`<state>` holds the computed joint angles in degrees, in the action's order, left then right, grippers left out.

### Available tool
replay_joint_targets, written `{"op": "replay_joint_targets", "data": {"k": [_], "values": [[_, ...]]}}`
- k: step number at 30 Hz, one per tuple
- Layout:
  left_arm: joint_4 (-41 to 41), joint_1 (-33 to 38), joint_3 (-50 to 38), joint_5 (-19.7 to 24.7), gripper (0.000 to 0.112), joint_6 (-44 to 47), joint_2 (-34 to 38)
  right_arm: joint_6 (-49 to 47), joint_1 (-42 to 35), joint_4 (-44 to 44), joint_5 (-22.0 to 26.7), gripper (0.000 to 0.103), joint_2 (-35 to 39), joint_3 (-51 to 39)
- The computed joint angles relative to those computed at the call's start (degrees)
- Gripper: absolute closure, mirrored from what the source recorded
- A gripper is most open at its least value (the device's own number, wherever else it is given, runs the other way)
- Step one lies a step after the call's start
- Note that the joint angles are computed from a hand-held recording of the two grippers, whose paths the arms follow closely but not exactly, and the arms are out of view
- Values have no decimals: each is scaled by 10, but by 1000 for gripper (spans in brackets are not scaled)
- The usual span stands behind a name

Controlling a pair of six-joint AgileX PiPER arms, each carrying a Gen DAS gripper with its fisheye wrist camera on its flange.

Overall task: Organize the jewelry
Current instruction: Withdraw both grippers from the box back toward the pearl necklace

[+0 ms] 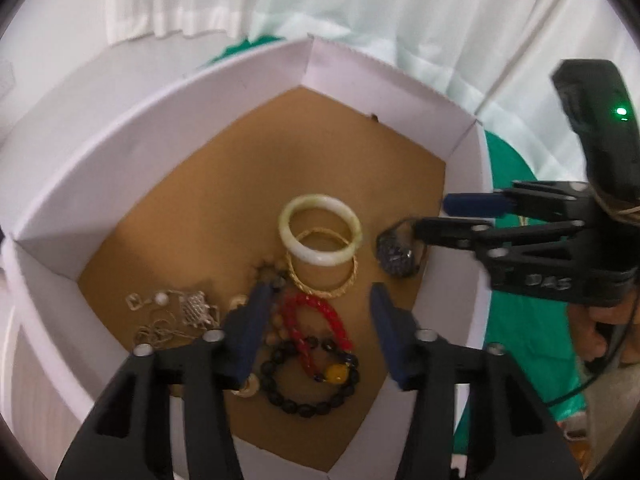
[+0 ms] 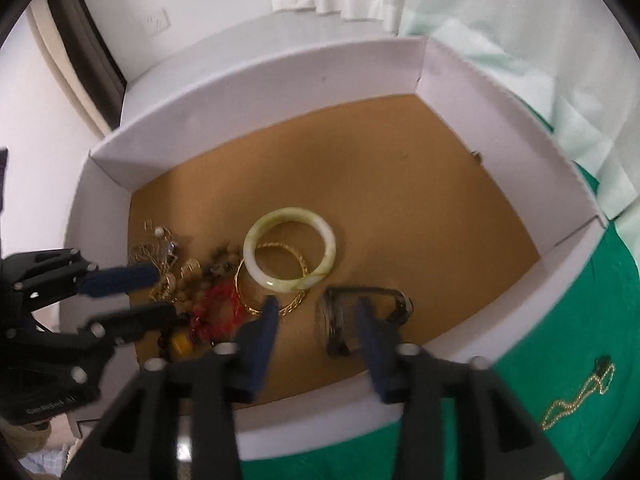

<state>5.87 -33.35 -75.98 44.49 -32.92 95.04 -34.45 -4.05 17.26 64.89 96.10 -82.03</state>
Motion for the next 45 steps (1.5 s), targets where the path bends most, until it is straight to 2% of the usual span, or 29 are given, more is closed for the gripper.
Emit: {"op": "replay_joint_targets", "data": {"k": [1,3,7,11,15,18,23,27,31,37,41,45], "values": [[10,-5,2,-2,55,-12,-8,-4,-8,8,3,61,-9,-1],[36,-17,5,-4,43,-41,-23,-19,-28,29,3,60,-38,8],[117,-71,-3,1,39,-112,-46,-49,-73,63,-12,51,-109,67],[144,-134,-21,-4,34,-145,-46,-114,-158,99,-28,50,-186,170],[137,-199,-37,-27,29,-150,-23,-205,-304,130,-29,50,-233,260],[94,-231,-65,-36,27,-117,20,-281,-426,141,-32,50,-248,306],[51,-273,-137,-12,27,-68,118,-403,-617,159,-71,50,-235,352],[35,-294,-198,23,27,-39,176,-458,-726,184,-76,50,-193,342],[36,-307,-234,48,27,-28,205,-478,-776,195,-77,50,-158,324],[36,-311,-271,72,27,-27,239,-488,-794,211,-70,50,-127,307],[28,-305,-341,99,27,-16,291,-510,-810,223,-69,50,-111,308],[24,-286,-467,129,27,-8,363,-521,-828,239,-62,50,-97,302]]}}
